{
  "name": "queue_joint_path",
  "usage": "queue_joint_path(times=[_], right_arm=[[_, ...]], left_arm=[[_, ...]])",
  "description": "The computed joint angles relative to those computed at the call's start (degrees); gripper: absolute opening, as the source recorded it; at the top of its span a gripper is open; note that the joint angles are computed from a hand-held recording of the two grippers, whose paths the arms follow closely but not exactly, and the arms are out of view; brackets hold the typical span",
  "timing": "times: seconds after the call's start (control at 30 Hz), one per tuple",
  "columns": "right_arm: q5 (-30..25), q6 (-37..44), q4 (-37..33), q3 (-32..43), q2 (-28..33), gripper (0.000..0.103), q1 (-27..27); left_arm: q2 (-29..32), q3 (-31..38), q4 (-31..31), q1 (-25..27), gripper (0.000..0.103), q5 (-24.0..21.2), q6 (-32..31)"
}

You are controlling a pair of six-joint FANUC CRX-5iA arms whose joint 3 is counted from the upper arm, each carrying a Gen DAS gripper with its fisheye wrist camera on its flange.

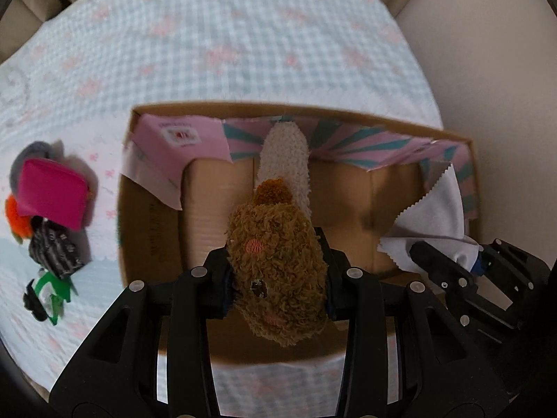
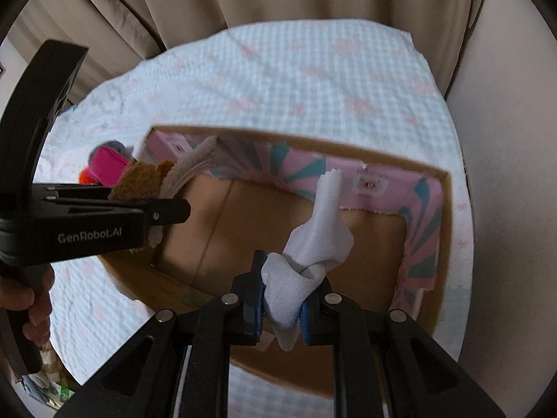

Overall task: Organize soft objects
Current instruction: 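Open left tool to drop the plush toy while right tool drops the sock, then withdraw both tools from the box back toward the pile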

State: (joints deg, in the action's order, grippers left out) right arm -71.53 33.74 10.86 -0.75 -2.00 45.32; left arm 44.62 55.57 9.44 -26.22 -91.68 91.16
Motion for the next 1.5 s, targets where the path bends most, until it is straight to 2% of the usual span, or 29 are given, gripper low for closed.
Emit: queue_joint_path(times=[0.13, 0.2, 0.23, 0.27, 0.3, 0.33, 0.43, 0.63, 0.8, 1.03, 1.2, 1.5], right_arm=[[0.45, 0.35, -0.77, -0.45, 0.16, 0.015, -0.59], [-0.35, 0.51, -0.19, -0.03, 0.68, 0.015, -0.68], [-0.75, 0.38, 0.51, 0.18, 1.01, 0.027, -0.35], [-0.87, 0.42, 1.39, 0.15, 1.2, 0.042, -0.04], [-0.66, 0.43, 1.95, 0.01, 1.3, 0.089, 0.29], [-0.58, 0.74, 2.14, -0.19, 1.16, 0.103, 0.56], [0.82, 0.54, 2.59, -1.47, -0.06, 0.103, 1.14], [1.11, -1.71, 4.72, -1.89, -1.32, 0.103, 3.13], [-2.04, -2.85, 7.44, 0.44, -0.99, 0.103, 4.83], [-7.57, -6.6, 11.93, 6.15, -1.01, 0.103, 8.49], [-13.7, -9.77, 17.72, 12.65, 0.44, 0.103, 13.57], [-25.8, -16.62, 28.86, 27.47, 7.29, 0.103, 23.18]], left_arm=[[1.03, 1.1, 0.02, -0.2, 0.036, -0.23, -0.06], [-0.18, 0.48, -1.23, -0.69, 0.053, 0.98, -0.65], [-0.61, 0.75, -2.57, -1.02, 0.084, 1.24, -0.98], [-1.42, 1.01, -5.6, -1.84, 0.102, 1.93, -1.26], [-2.36, 0.06, -6.76, -2.13, 0.103, 3.34, -1.5], [-2.58, 0.12, -7.46, -2.33, 0.103, 3.71, -1.97], [-1.08, 3.26, -8.06, -2.31, 0.103, 1.37, -3.54], [-3.04, 1.33, -6.6, -1.66, 0.103, 2.28, -3.35], [-6.45, -1.28, -6.2, -1.52, 0.103, 3.82, -3.52], [-15.88, -7.94, -4.89, 0.16, 0.103, 8.39, -3.64], [-24.38, -13.21, -5.43, 1.59, 0.103, 11.7, -4.0], [-40.62, -24.65, -3.51, 6.86, 0.103, 17.96, -8.4]])
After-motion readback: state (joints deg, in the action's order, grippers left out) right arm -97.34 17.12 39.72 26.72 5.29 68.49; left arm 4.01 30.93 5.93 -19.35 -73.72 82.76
